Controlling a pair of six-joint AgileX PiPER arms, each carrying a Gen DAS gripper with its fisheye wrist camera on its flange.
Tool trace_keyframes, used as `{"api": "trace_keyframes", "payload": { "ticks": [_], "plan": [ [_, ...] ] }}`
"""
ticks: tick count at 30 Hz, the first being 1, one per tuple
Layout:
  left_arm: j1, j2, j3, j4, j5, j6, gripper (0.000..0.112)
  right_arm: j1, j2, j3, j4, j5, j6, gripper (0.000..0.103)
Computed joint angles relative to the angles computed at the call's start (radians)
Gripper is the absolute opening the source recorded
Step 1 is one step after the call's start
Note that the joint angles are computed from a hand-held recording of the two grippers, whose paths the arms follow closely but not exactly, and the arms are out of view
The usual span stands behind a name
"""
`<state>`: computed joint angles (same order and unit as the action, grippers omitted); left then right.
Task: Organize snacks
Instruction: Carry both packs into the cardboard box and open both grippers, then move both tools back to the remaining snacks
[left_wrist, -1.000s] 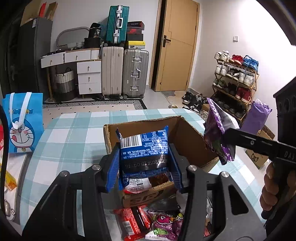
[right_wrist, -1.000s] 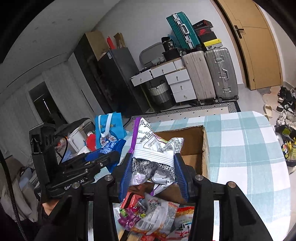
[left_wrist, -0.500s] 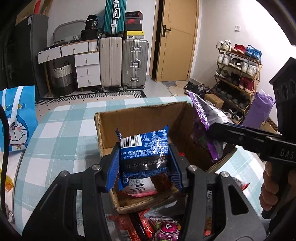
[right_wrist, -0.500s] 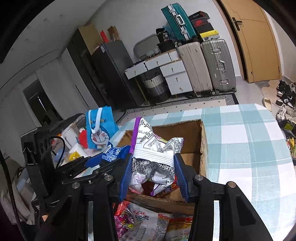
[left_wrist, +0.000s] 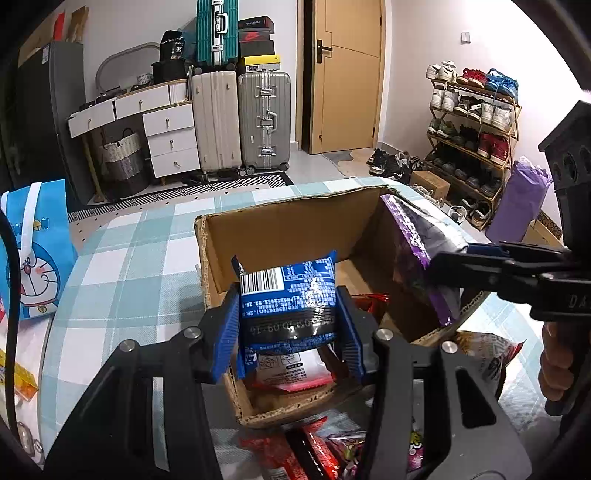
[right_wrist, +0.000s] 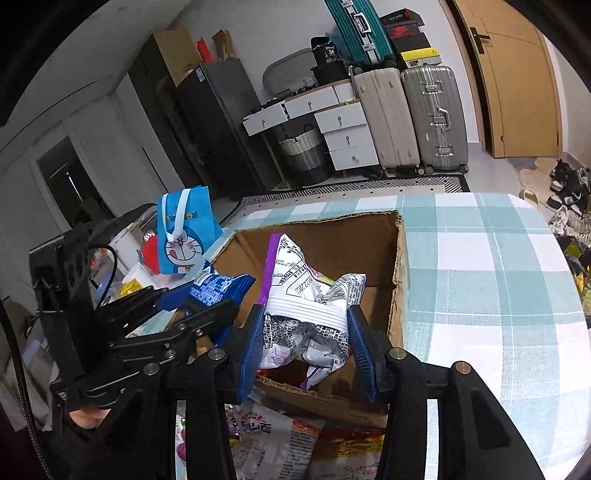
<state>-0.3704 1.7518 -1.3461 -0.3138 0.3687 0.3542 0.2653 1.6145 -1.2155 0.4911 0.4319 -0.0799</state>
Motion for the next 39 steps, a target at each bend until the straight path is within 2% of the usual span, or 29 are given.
{"api": "trace_keyframes", "payload": {
  "ticks": [6,10,12,13,14,15,16,17,18,19,20,23,31,39],
  "plan": [
    [-0.017,0.018,-0.026,0.103,-0.002,-0.104,0.046,0.004,0.003,-0.006,0.007,0.006,0.019,0.045],
    [-0.026,-0.009,0.0,0.102,-0.003,-0.113,0.046,0.024,0.002,-0.012,-0.08,0.006,0.104,0.046],
    [-0.017,-0.034,0.017,0.036,0.012,-0.055,0.05,0.037,-0.003,-0.014,-0.126,-0.004,0.149,0.05],
    [-0.011,-0.044,0.021,-0.004,0.025,-0.019,0.061,0.045,-0.013,-0.008,-0.161,-0.015,0.18,0.051],
    [-0.004,-0.057,0.028,-0.04,0.034,0.012,0.073,0.051,-0.022,-0.004,-0.187,-0.021,0.202,0.056],
    [0.001,-0.076,0.042,-0.068,0.036,0.036,0.077,0.054,-0.039,0.006,-0.204,-0.029,0.216,0.06],
    [0.008,-0.099,0.061,-0.097,0.034,0.063,0.083,0.058,-0.061,0.023,-0.227,-0.046,0.239,0.074],
    [0.012,-0.12,0.078,-0.111,0.032,0.075,0.084,0.063,-0.078,0.034,-0.259,-0.054,0.275,0.088],
    [0.014,-0.142,0.092,-0.094,0.037,0.055,0.085,0.068,-0.102,0.052,-0.304,-0.065,0.324,0.093],
    [0.015,-0.162,0.105,-0.075,0.044,0.034,0.092,0.072,-0.125,0.069,-0.333,-0.071,0.357,0.099],
    [0.015,-0.183,0.124,-0.057,0.045,0.014,0.102,0.072,-0.148,0.084,-0.351,-0.072,0.377,0.102],
    [0.015,-0.25,0.18,0.002,0.042,-0.05,0.102,0.077,-0.206,0.121,-0.414,-0.036,0.446,0.102],
    [0.056,-0.415,0.376,-0.017,0.046,-0.05,0.102,0.163,-0.373,0.277,-0.715,0.054,0.757,0.103],
    [0.088,-0.5,0.518,-0.069,0.011,-0.005,0.102,0.261,-0.431,0.37,-0.874,0.128,0.949,0.103]
  ]
}}
